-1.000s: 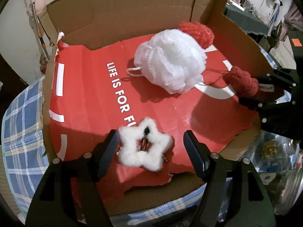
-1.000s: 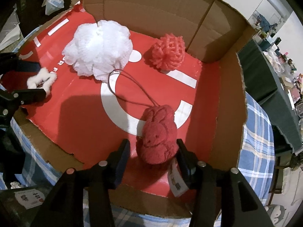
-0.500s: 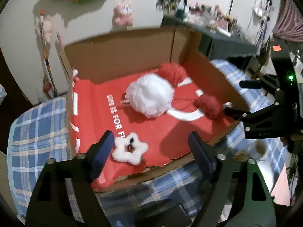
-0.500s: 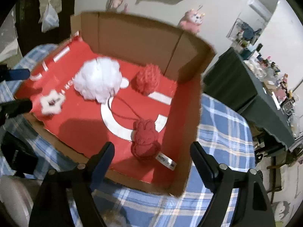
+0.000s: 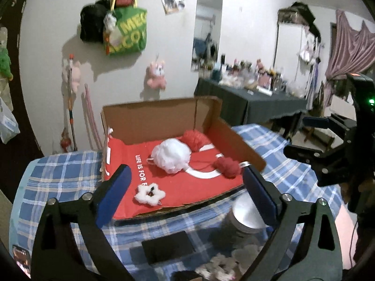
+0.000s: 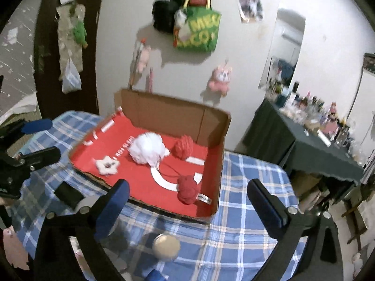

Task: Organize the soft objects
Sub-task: 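Withdraw both tools from the box toward the remaining table items, then grasp the black fuzzy pom-pom with the left tool while the right tool grasps the blue foam tube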

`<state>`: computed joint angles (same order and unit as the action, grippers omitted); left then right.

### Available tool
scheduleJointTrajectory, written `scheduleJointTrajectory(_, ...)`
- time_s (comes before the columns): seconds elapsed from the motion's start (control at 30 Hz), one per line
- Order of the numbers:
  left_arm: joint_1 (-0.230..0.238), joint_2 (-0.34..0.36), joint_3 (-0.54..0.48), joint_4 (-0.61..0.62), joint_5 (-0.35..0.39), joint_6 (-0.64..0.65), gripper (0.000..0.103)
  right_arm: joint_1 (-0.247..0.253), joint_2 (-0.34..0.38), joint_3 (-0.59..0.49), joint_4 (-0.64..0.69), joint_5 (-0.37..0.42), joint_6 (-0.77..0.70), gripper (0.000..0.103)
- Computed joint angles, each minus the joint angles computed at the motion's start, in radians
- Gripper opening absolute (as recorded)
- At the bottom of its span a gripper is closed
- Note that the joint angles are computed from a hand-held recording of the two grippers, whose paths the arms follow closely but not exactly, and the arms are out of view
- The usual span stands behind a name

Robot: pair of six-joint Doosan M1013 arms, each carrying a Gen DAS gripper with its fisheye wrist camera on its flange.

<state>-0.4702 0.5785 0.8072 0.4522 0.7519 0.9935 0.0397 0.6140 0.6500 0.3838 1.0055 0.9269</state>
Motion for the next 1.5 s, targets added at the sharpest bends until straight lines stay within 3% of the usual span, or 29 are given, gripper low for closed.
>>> scheduleJointTrajectory(0.1,-0.023,-0.044,0.082,0.090,-0.072,-0.082,0.099,-0.008,-0.106,0.181,0.079,-0.146,-0.094,0.103)
scheduleJointTrajectory(0.23,-0.058,-0.103,0.188,0.236,-0.145,-0.233,0.099,-0.016,-0.204,0.346,0.175,-0.273,-0.195,0.103)
scheduleJointTrajectory(0.43,-0.109,-0.160,0.306,0.521,-0.173,-0.511,0.100,-0.038,-0.304,0.523,0.343,-0.370,-0.302,0.103)
scheduleJointTrajectory(0.63,-0.147,-0.189,0.384,0.698,-0.131,-0.693,0.100,-0.056,-0.357,0.634,0.430,-0.417,-0.352,0.103)
scheduleJointTrajectory(1.03,-0.174,-0.196,0.464,0.790,-0.081,-0.811,0.100,-0.053,-0.412,0.816,0.616,-0.596,-0.529,0.103)
scheduleJointTrajectory(1.3,-0.171,-0.189,0.493,0.769,-0.072,-0.835,0.100,-0.058,-0.406,0.863,0.689,-0.617,-0.564,0.103)
scheduleJointTrajectory(1.5,-0.157,-0.174,0.492,0.680,-0.075,-0.797,0.100,-0.058,-0.385,0.861,0.593,-0.608,-0.450,0.103)
